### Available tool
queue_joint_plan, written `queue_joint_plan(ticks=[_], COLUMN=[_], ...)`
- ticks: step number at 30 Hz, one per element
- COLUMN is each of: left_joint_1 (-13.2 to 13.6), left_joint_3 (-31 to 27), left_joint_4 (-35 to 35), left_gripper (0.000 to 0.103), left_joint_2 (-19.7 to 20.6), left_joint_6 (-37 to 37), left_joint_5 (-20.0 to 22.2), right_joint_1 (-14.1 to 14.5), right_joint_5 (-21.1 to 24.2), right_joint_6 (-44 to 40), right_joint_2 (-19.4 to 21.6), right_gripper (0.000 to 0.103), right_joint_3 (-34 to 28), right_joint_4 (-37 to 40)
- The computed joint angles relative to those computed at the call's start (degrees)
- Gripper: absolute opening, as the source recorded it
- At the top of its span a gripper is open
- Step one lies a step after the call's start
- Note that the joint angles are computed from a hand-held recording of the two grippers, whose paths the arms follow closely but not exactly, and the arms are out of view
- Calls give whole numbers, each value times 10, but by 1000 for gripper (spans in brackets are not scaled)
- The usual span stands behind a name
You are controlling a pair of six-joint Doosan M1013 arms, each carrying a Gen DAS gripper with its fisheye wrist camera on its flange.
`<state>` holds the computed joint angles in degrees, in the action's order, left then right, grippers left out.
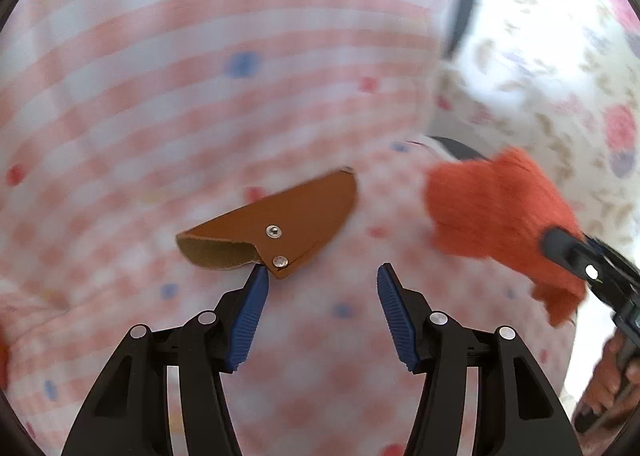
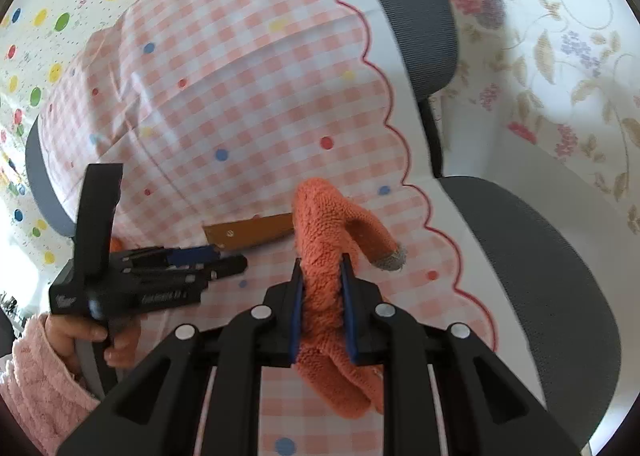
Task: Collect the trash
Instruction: 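Grasp the brown leather sheath with the left tool while the right tool holds the glove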
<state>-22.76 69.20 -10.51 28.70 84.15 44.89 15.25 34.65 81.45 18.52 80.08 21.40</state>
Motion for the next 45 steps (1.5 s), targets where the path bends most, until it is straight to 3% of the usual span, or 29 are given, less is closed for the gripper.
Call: queue_joint_plan(ticks=[4, 6, 7, 9, 11, 19, 23, 27, 37, 41, 45], left_joint_1=[-11, -19, -23, -25, -28, -21, -22, -16, -45, -50, -59], left_joint_3=[-2, -13, -6, -2, -26, -97, -83, -64, -85, -81, -44], left_joint_4=[19, 48, 86, 132, 165, 163, 155, 40, 164, 173, 205], left_gripper=[61, 84, 88, 89, 89, 89, 86, 78, 77, 57, 55], left_joint_2=[-5, 0, -5, -10, 5, 63, 56, 38, 55, 51, 25], left_joint_6=[-1, -28, -53, -66, -62, 0, 0, 85, -30, -32, -49], left_joint_5=[-5, -11, -27, -35, -6, 72, 71, 78, 93, 95, 90], right_joint_1=[-7, -11, -13, -16, -18, -22, -24, -27, -31, -32, -32], right_joint_5=[-6, -7, -6, -5, -5, 1, 5, 3, -2, 0, 2], right_joint_6=[18, 17, 13, 2, -8, -29, -41, -47, -35, -35, -39], right_joint_2=[-4, -6, -6, -4, -3, -2, -2, -3, -7, -10, -18], right_gripper=[16, 16, 16, 16, 16, 16, 16, 16, 16, 16, 16], right_joint_3=[6, 9, 10, 10, 11, 11, 11, 14, 22, 25, 33], right_joint_4=[-15, -12, -8, 6, 20, 44, 53, 66, 62, 62, 64])
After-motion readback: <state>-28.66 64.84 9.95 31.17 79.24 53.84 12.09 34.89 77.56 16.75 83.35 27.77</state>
